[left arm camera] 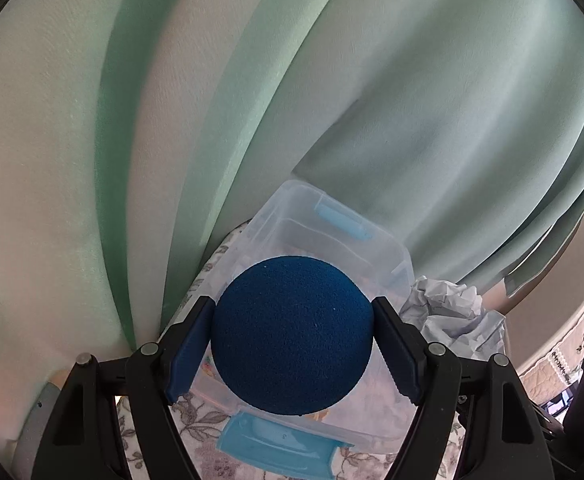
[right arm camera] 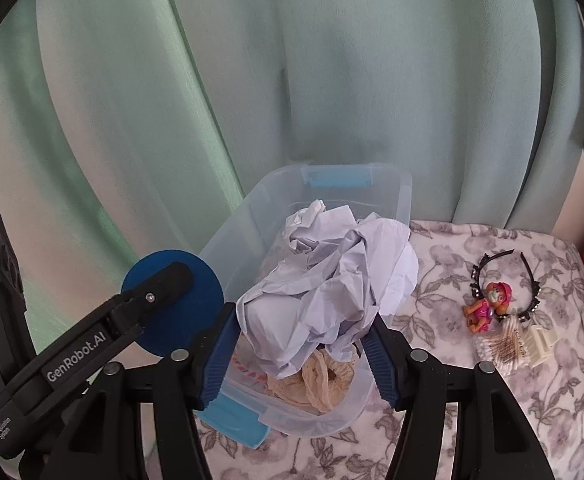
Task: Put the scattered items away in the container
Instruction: 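Lift the blue ball and white paper with both grippers over the clear box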
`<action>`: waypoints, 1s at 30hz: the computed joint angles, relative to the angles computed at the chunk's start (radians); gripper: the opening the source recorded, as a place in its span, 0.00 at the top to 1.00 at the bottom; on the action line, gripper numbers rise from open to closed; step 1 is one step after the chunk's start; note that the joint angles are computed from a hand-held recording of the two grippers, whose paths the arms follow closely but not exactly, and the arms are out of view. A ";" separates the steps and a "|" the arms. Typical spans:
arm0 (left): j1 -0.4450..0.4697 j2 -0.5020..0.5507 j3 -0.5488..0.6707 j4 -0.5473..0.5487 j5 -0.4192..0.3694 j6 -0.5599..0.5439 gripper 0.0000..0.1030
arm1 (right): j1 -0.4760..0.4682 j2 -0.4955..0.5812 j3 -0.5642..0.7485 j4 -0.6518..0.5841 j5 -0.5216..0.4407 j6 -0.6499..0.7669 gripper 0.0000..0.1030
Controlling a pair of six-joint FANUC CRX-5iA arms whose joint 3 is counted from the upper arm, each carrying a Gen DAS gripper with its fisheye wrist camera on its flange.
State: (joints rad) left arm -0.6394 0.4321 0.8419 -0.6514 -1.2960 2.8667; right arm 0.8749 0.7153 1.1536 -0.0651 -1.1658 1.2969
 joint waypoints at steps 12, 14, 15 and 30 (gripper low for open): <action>0.030 -0.029 -0.058 0.060 0.007 -0.017 0.23 | -0.013 0.084 0.121 -0.029 -0.075 0.005 0.37; 0.040 -0.019 -0.057 0.072 0.016 -0.021 0.23 | -0.014 0.094 0.135 -0.030 -0.084 0.004 0.37; 0.039 -0.025 -0.065 0.075 0.017 -0.018 0.23 | -0.015 0.097 0.138 -0.031 -0.084 0.005 0.37; 0.036 -0.020 -0.053 0.074 -0.006 -0.043 0.22 | -0.005 0.094 0.128 -0.013 -0.073 0.004 0.36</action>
State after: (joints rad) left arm -0.6036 0.4122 0.7891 -0.5772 -1.3020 2.8233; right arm 0.8697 0.8089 1.2818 -0.0780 -1.2388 1.3011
